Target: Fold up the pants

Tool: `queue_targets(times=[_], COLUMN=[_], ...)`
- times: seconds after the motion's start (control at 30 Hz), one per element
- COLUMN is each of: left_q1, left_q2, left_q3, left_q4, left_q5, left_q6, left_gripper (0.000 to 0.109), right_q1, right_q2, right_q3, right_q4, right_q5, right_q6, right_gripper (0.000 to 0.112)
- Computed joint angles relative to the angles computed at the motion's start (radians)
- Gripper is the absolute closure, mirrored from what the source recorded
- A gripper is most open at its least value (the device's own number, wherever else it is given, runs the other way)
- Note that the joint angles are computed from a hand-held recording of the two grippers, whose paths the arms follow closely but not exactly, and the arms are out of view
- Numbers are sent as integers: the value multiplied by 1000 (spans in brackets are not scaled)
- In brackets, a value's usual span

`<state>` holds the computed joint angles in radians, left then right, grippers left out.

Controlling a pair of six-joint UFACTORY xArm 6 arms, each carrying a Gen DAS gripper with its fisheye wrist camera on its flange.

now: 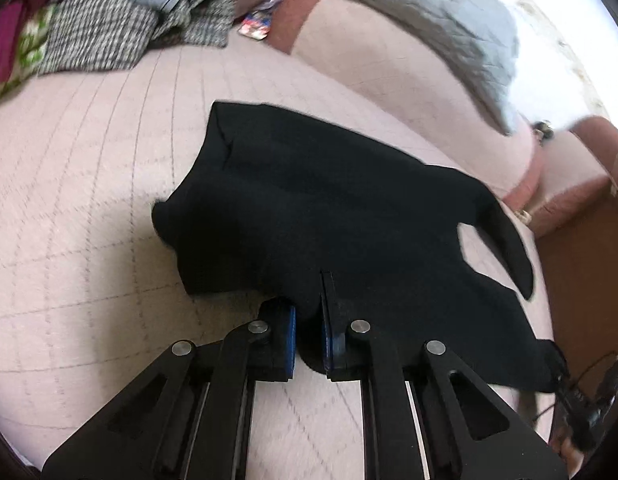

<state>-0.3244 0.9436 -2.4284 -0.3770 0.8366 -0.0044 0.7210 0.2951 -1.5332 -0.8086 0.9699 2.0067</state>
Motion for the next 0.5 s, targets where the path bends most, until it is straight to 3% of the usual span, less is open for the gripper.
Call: queue_targets(times=[0.1, 0.33, 0.43, 0.5], left_q1=[14, 69, 76, 83], left_q2=[-105, -253, -305, -311], left_q3=[151, 353, 452, 485], left_q4=[-36, -116, -74, -63], left_q5=[-52, -46, -45, -29], left_q6=[77, 197, 220, 229], left_gripper=[100, 100, 99, 99], right_q1=[40, 91, 87, 73], right_q2=[-2, -1, 9, 0], right_q3=[-28, -45, -40, 0], right_q4=[9, 45, 191, 269], right_q5=[48, 47, 38, 4], right_q6=[-33, -73, -152, -150], right_gripper=[108, 108, 108, 100])
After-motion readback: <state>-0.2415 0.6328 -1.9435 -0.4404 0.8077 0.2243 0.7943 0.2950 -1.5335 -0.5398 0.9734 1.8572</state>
